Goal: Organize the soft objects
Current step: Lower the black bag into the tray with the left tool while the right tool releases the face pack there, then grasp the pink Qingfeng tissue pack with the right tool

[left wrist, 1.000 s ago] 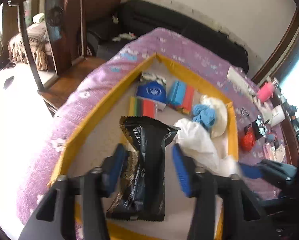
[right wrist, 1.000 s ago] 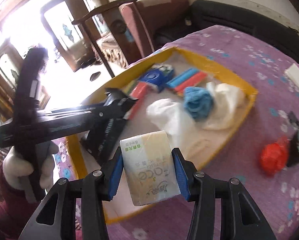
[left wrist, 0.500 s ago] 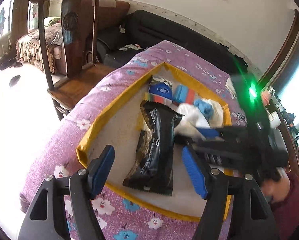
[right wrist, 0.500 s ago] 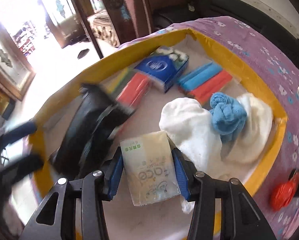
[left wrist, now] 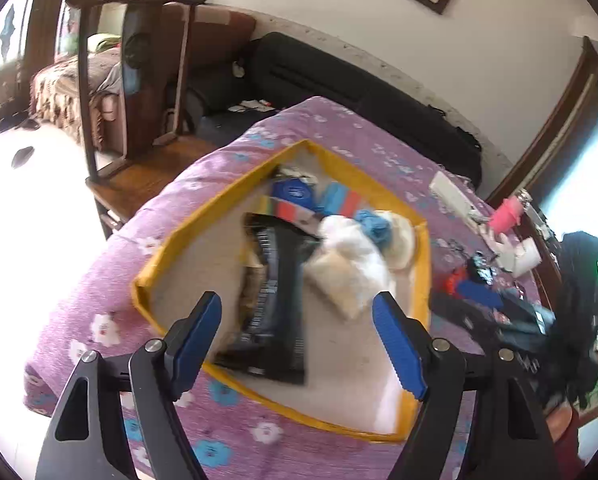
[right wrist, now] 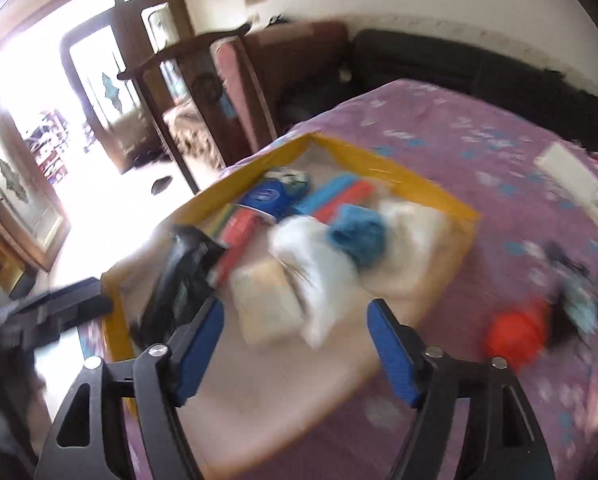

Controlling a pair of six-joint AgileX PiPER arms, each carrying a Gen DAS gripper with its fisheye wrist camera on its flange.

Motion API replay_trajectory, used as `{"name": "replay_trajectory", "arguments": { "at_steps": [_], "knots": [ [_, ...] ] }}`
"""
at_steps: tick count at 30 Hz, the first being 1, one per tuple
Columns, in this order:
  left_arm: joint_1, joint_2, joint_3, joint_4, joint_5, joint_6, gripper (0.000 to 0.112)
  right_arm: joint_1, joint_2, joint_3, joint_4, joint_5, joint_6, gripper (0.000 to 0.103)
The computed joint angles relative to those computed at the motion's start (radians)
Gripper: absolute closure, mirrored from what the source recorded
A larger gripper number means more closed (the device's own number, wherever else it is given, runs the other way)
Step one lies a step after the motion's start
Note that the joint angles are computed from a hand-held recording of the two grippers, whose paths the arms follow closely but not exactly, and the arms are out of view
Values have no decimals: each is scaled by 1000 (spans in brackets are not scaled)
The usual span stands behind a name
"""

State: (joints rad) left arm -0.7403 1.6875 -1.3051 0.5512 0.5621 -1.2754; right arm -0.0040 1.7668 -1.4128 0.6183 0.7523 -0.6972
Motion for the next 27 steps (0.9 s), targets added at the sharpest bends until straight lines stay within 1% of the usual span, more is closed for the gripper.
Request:
{"name": "replay_trajectory", "arguments": {
  "at_steps": [2, 4, 6, 7, 9, 13, 14, 17, 18, 20, 22, 23, 25, 27],
  "knots": [
    [-32, 31, -49, -1, 13, 18, 32, -108, -79, 115, 40, -20, -84, 22],
    [-65, 71, -112, -24, 39, 60, 32, -216, -140, 195, 62, -35, -134, 22],
    [-99, 130, -196, -63, 67, 123, 31, -348, -162, 232, 79, -26, -174, 22],
    [-115, 160, -239, -81, 83, 153, 31, -437, -162, 238, 97, -5, -200, 22],
    [-141, 220, -324, -116, 113, 206, 31, -560, -140, 226, 109, 32, -226, 22],
    [-193, 369, -546, -199, 194, 309, 31, -773, -28, 114, 135, 138, -221, 22],
    [-201, 390, -577, -213, 205, 323, 31, -797, -20, 105, 142, 141, -224, 22],
    [-230, 486, -738, -261, 282, 392, 32, -831, -2, 73, 140, 129, -225, 23],
    [-240, 522, -802, -275, 316, 419, 32, -832, -1, 63, 138, 135, -221, 23],
    [-251, 557, -865, -284, 353, 448, 32, -825, 20, 25, 161, 174, -234, 23],
    [-263, 597, -941, -284, 405, 468, 32, -799, 44, -13, 173, 202, -245, 23],
    [-265, 598, -942, -282, 412, 470, 32, -771, 59, -37, 165, 209, -237, 23],
    [-270, 613, -974, -276, 445, 473, 32, -720, 90, -66, 146, 196, -221, 23],
    [-272, 612, -977, -268, 461, 471, 32, -647, 147, -131, 90, 184, -159, 23]
  ]
}}
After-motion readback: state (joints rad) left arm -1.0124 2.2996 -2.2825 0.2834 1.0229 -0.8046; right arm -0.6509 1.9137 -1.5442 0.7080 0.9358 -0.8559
